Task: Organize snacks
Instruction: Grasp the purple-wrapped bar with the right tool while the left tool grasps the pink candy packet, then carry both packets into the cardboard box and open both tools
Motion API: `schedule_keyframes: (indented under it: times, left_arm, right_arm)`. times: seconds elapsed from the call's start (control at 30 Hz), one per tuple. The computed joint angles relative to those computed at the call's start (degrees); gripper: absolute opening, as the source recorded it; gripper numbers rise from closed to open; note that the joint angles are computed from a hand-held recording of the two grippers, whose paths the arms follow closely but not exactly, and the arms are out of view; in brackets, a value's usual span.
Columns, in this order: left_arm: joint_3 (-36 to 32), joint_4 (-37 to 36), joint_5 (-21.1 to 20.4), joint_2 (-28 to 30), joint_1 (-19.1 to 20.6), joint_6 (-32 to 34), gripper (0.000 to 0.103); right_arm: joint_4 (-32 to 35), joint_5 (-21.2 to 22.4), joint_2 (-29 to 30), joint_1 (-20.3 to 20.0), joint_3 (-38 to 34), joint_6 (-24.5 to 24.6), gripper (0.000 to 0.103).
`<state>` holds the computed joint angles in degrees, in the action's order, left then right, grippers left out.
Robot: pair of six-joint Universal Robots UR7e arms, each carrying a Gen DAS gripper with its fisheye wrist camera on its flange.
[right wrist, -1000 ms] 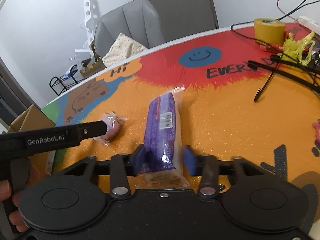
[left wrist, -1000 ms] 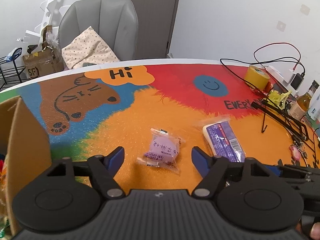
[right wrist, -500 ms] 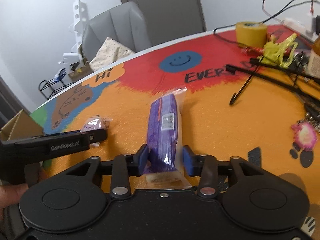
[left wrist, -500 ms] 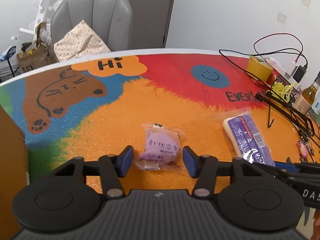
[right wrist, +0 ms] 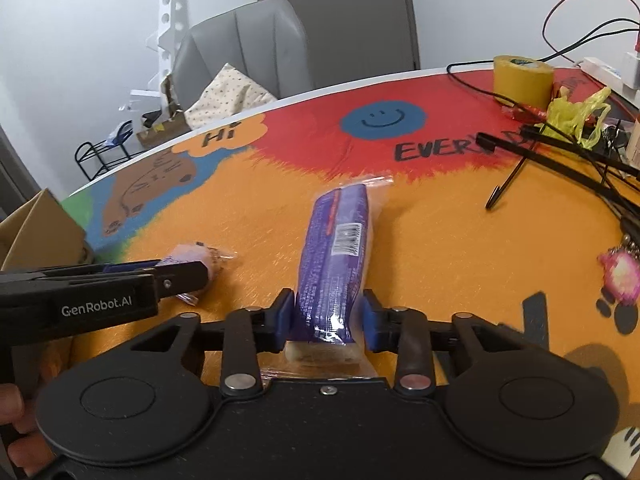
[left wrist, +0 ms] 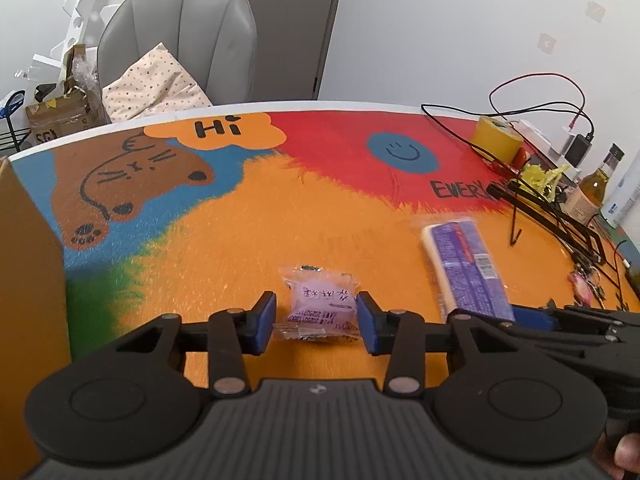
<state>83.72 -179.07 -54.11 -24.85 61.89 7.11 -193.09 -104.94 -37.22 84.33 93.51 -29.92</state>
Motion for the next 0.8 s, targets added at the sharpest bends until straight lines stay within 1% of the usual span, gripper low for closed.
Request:
schedule_keyframes:
  times: [0.23,0.4,0.53,0.8]
  left_arm:
    - [4.70,0.45,-0.87,-2.48,-0.49,-1.55,0.040]
    - [7.86,-0.69,-0.97,-3.79,-0.86,-1.41,0.038]
    - [9.64,-0.85,-1.83,-4.81,-0.84,-2.25,0.030]
    - [13.90,-2.46,-1.41,-7.04,-1.37,-3.17,0.029]
  right_arm:
    - [-2.30,0.68,-1.50,-0.13,3.89,0.49,0.031]
    - [-4.00,0.82,-2.41,-0.27,6.29,0.93,0.031]
    - [-5.07,1.35,-3.03,-0.16,8.28,0.58,0.030]
    - [-7.18,2.82,-3.75,-0.21,10.55,0.99,0.028]
